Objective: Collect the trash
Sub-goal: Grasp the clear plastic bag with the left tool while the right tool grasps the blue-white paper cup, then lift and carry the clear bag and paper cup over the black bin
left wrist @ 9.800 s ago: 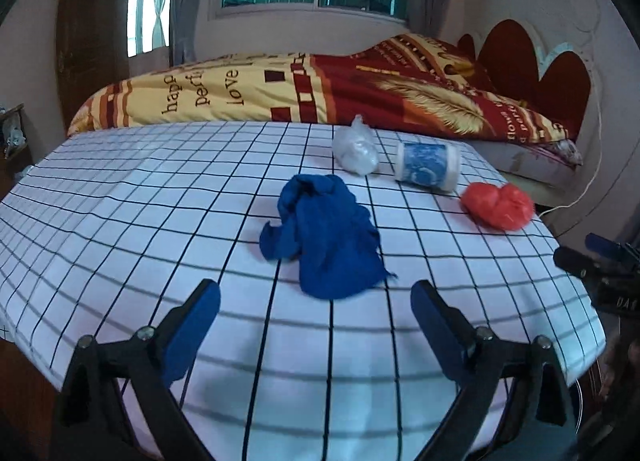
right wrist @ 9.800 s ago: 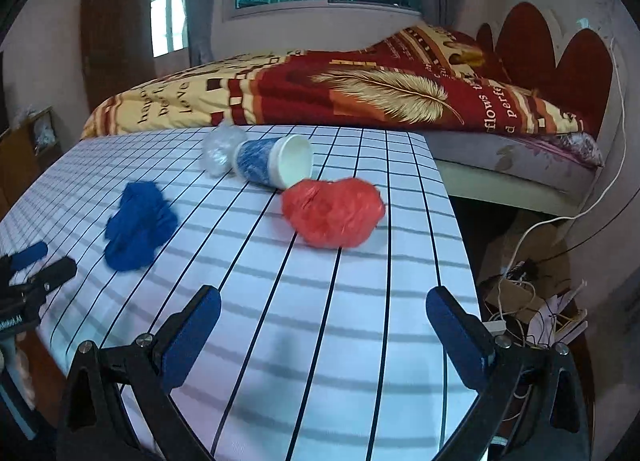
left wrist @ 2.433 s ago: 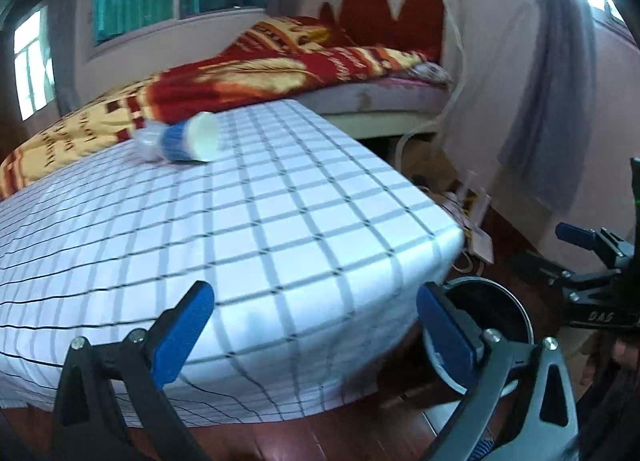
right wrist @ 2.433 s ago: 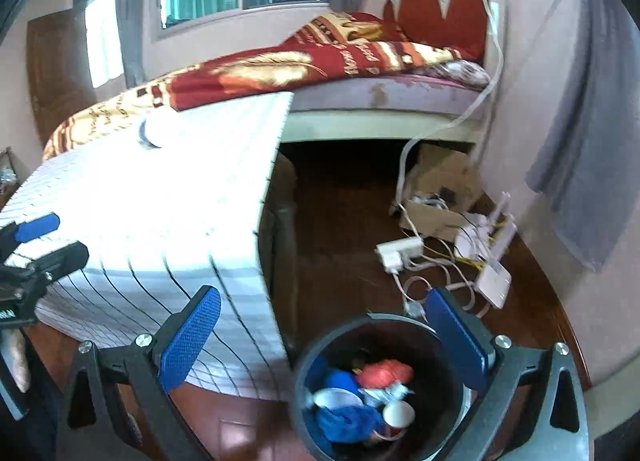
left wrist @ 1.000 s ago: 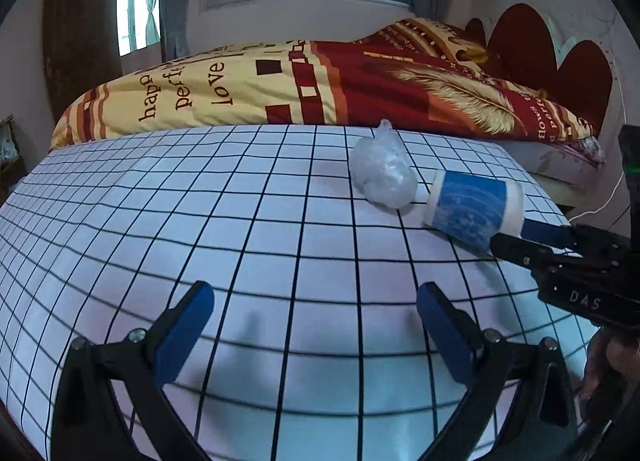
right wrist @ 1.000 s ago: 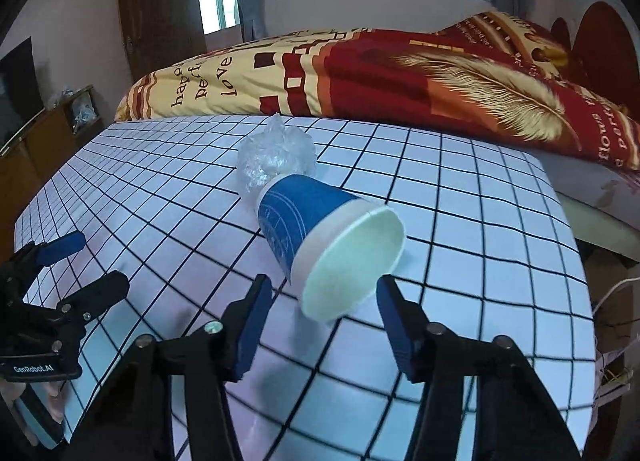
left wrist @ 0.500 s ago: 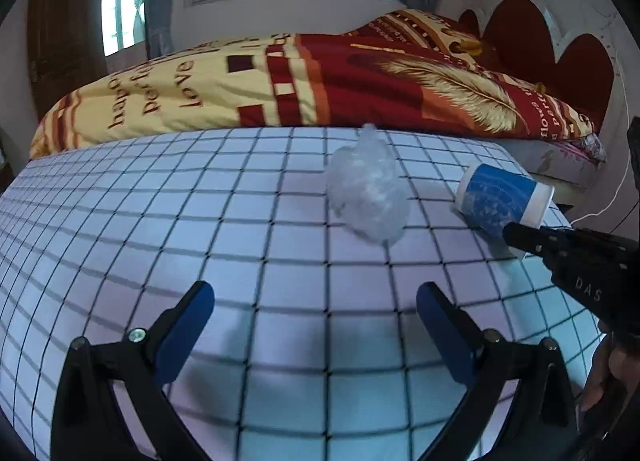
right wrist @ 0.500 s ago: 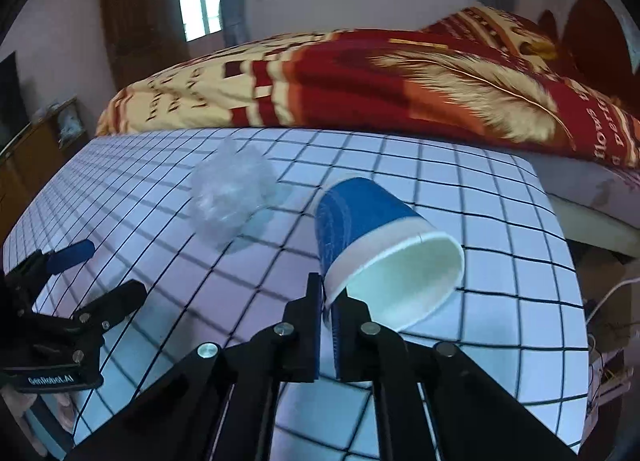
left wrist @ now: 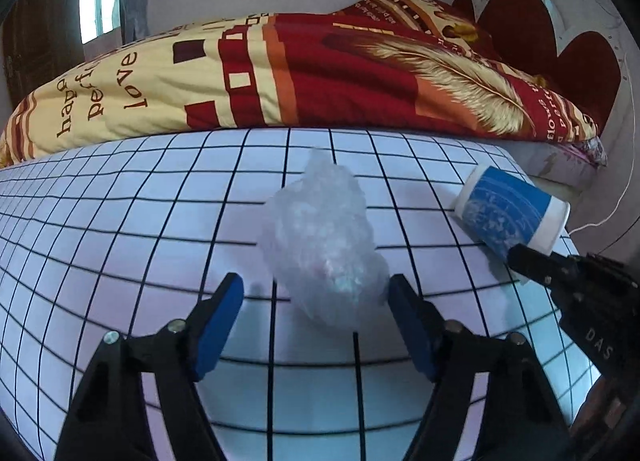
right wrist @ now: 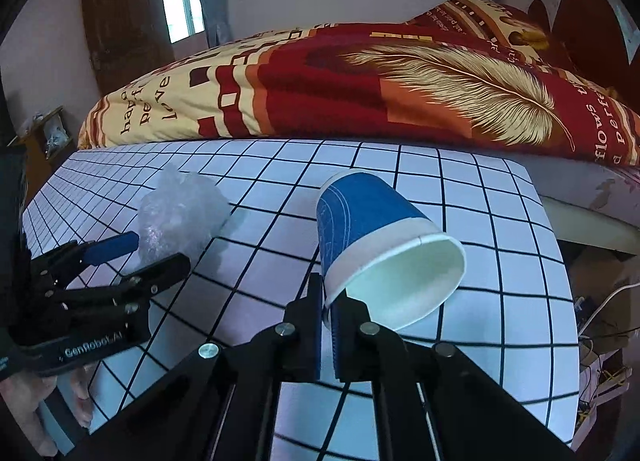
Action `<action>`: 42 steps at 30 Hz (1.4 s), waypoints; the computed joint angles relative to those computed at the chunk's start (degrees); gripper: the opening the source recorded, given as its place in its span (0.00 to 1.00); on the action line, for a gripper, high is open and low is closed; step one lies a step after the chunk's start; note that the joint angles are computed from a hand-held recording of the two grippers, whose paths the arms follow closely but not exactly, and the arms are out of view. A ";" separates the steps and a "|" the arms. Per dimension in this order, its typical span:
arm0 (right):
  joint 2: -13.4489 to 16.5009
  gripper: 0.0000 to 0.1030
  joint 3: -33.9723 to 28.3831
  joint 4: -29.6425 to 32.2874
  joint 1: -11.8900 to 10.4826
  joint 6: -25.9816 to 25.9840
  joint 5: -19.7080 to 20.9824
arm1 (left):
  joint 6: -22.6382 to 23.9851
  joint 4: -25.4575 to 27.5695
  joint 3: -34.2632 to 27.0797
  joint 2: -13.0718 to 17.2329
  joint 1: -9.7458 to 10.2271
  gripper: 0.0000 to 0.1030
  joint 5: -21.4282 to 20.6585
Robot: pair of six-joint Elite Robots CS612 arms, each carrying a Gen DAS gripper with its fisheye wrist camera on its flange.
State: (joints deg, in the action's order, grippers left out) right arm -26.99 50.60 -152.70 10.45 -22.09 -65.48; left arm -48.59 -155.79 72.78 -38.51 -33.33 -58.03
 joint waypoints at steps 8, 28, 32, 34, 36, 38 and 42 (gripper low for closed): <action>1.18 0.04 -2.50 2.43 0.30 -0.85 -1.10 | 0.23 0.31 -1.38 0.90 1.27 0.72 -2.56; -1.90 0.04 2.05 2.15 0.20 -3.13 -0.78 | 0.37 -5.06 2.74 -0.95 1.01 0.45 -4.22; -4.10 0.04 5.72 -0.31 -0.01 -3.62 -0.23 | 0.96 -4.21 4.71 -2.30 0.14 0.45 -2.06; -5.13 0.04 7.48 -1.44 -0.03 -4.00 -0.09 | 0.75 -4.01 5.83 -3.03 -0.26 0.45 -1.41; -6.21 0.03 9.36 -2.56 -0.09 -4.20 0.12 | 0.09 -4.24 7.35 -3.97 -0.80 0.45 -0.52; -7.42 0.03 11.46 -3.68 -0.23 -4.23 0.61 | -0.27 -4.40 8.64 -4.84 -1.38 0.45 0.33; -10.16 0.03 16.17 -6.39 -0.56 -4.54 1.57 | -0.05 -4.65 11.21 -6.74 -2.99 0.45 3.03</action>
State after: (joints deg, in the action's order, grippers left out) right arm -37.16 66.77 -159.09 9.89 -26.63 -63.91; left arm -48.64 -160.44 83.99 -45.25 -36.32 -55.00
